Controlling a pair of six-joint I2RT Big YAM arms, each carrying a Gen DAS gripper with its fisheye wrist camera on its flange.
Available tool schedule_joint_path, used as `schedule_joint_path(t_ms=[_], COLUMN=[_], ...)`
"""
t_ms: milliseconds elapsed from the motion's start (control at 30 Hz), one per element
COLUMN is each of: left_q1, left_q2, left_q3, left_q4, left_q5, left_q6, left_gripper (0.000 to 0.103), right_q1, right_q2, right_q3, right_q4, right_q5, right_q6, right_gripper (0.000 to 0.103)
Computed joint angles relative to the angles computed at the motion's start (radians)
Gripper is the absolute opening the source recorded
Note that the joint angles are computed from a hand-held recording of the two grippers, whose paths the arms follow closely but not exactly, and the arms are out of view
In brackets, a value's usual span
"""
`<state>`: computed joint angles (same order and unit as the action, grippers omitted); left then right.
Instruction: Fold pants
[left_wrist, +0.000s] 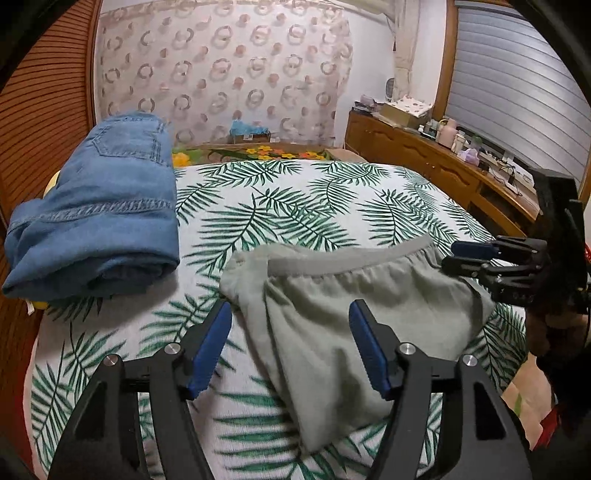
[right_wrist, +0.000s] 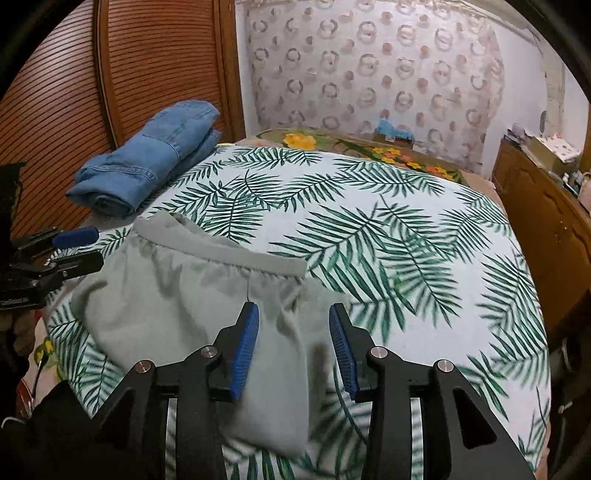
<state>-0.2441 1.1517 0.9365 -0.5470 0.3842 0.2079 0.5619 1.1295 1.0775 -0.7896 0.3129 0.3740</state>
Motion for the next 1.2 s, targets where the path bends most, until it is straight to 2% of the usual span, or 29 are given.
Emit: schedule_joint_path(t_ms=[267,500,767,1000,1133,1200], left_q1=[-0.024,-0.044,-0.039,-0.042,-0.042,-0.041], left_q2=[0.061,0.113,0.137,0.137,0.139,0.140], left_q3=[0.043,0.064,0.080,0.077,0.076,0.077], left_q4=[0.003,-0.021,-0.050,-0.047,-0.044,-0.045], left_q5=[-0.035,-0.088,-0.084,-0.094,-0.095,-0.096], left_q6=[0.009,0.021,0.014,0.017,0.015,0.017], left_gripper=[0.067,0.067,0.067,0.069,0.069,0.069], right_q1=[-0.021,-0.031,-0.024,-0.039,-0.037,-0.040], right_q2=[0.078,0.082,0.089,0.080,0.075,0.066], right_q3=[0.036,0.033,0.038,0.027,0.023,0.018], right_q4=[-0.026,-0.019,-0.045,-0.033,-0.027,-0.020], right_q5=[0.013,0.035,0.067,0.037,0.055,0.041], right_q6=[0.009,0.029,0.036,0.049,0.048,0.041], right_gripper=[0.044,0.059,0.073,0.074,0.073,0.064])
